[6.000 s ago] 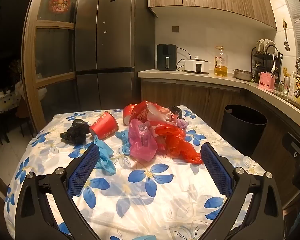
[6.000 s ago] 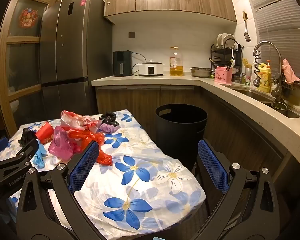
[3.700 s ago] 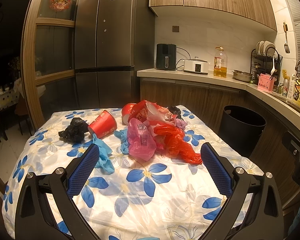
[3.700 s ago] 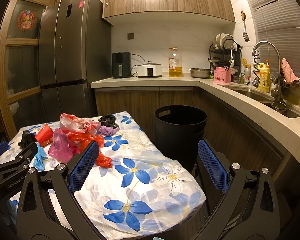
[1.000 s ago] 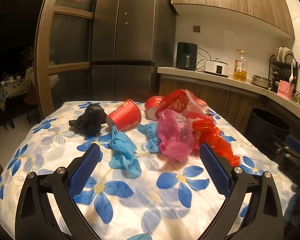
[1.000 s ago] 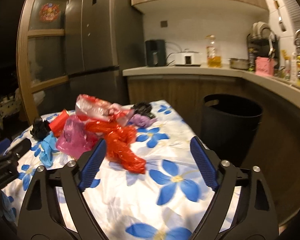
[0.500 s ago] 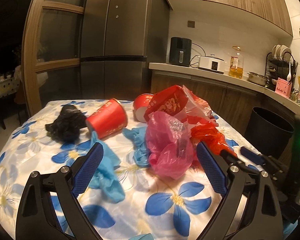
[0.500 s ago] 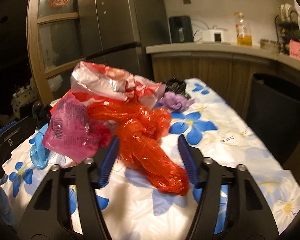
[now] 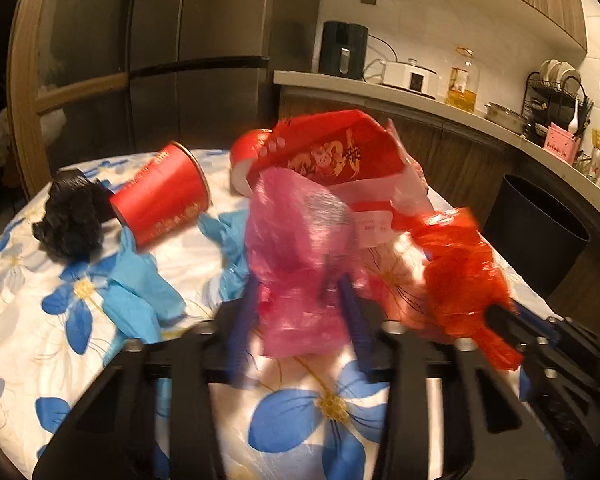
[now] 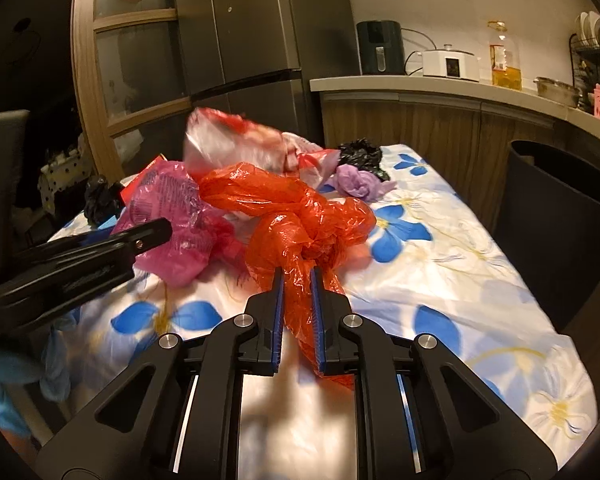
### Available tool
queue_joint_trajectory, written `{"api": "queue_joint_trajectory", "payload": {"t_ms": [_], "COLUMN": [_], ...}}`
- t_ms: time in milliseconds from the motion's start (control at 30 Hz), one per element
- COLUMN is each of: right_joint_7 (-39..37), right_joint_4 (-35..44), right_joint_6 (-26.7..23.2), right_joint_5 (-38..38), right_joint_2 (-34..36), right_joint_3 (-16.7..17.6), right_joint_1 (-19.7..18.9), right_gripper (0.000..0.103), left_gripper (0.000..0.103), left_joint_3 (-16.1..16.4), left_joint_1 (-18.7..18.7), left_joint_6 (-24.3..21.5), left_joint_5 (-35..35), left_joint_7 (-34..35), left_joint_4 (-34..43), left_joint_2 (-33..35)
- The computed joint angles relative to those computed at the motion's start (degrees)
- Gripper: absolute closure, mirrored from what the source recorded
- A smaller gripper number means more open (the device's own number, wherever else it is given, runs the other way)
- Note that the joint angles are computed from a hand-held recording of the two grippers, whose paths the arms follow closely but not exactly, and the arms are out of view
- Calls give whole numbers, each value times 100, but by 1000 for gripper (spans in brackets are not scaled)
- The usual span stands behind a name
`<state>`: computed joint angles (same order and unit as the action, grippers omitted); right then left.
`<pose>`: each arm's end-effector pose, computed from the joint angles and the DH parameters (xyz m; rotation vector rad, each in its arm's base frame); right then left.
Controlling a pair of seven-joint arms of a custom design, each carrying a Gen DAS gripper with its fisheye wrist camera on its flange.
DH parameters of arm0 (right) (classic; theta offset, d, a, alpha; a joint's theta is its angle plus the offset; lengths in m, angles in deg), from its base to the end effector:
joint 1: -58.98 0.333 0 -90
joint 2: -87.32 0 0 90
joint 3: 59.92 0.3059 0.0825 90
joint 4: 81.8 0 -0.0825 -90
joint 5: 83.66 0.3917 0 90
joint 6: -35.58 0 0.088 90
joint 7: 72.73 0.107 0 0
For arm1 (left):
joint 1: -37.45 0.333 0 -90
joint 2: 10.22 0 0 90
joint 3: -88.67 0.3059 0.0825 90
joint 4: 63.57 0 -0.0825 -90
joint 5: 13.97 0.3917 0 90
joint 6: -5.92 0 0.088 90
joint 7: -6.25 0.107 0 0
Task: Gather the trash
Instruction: 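Lift both bags and carry them over the black trash bin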
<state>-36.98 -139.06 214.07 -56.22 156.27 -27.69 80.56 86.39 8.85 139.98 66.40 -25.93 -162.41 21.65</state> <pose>0.6713 0.4698 0.2381 -1.9300 0.7914 -0.3002 0.5971 -0.3359 0.2644 -1.9727 1.0785 -0.6797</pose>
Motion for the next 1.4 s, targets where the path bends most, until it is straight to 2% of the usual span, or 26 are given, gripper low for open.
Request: {"api": "queue_joint_trajectory", "payload": {"t_ms": [100,167,200,233,333,400,500,633,833,1100,1267,1400], "right_joint_7": [-332,-434,-623,-492,-549,-513,-387,-139,259,871,1246,1502], "right_joint_4": [-701,-1103,-1380,-1458,-2009,-2281,-2571,-2771,-2895,-2761,-2448,-1921], "right_joint_6": [358,586,772,823,1211,1416,1611,1703,1864,2110,2353,2500], "right_joint_5": [-14,-129,-109,-303,-662,-910,-1234,-1590,-2059,-2512,-2620,-2440], "right_joint_2": [-262,-377,-441,-451,-483,-482,-491,-482,-500,-563,-609,-646], "right_joint_3": [425,727,983,1045,1613,1871,2104,2300,2433,2408,2139,1633], "right_joint_1": [-430,-726,-956,-1033,-1562,-1817,-2086,-2307,-2502,-2652,-2545,-2217], "right_gripper": [91,91,91,91,91,91,91,91,92,92,92,92], "left_gripper": [97,99,100,100,100,100,101,101,101,101,101,101], "left_joint_3": [-25,-38,-43,-55,-170,-270,-433,-612,-685,-431,-178,92], "left_joint_1": [-17,-105,-163,-254,-420,-511,-583,-611,-602,-732,-816,-908], "left_joint_6": [19,-137,-250,-440,-883,-1168,-1616,-2111,-2214,-1885,-1455,-1012], "left_joint_5": [-54,-77,-65,-36,-7,31,57,166,399,978,1074,1041], "left_joint_7": [52,64,34,-20,-193,-381,-621,-608,-256,157,576,930], "left_joint_4": [1,-30,-81,-134,-367,-576,-838,-857,-424,559,1467,2393], "left_joint_2": [17,3,-39,-86,-303,-498,-788,-951,-799,-297,266,839]}}
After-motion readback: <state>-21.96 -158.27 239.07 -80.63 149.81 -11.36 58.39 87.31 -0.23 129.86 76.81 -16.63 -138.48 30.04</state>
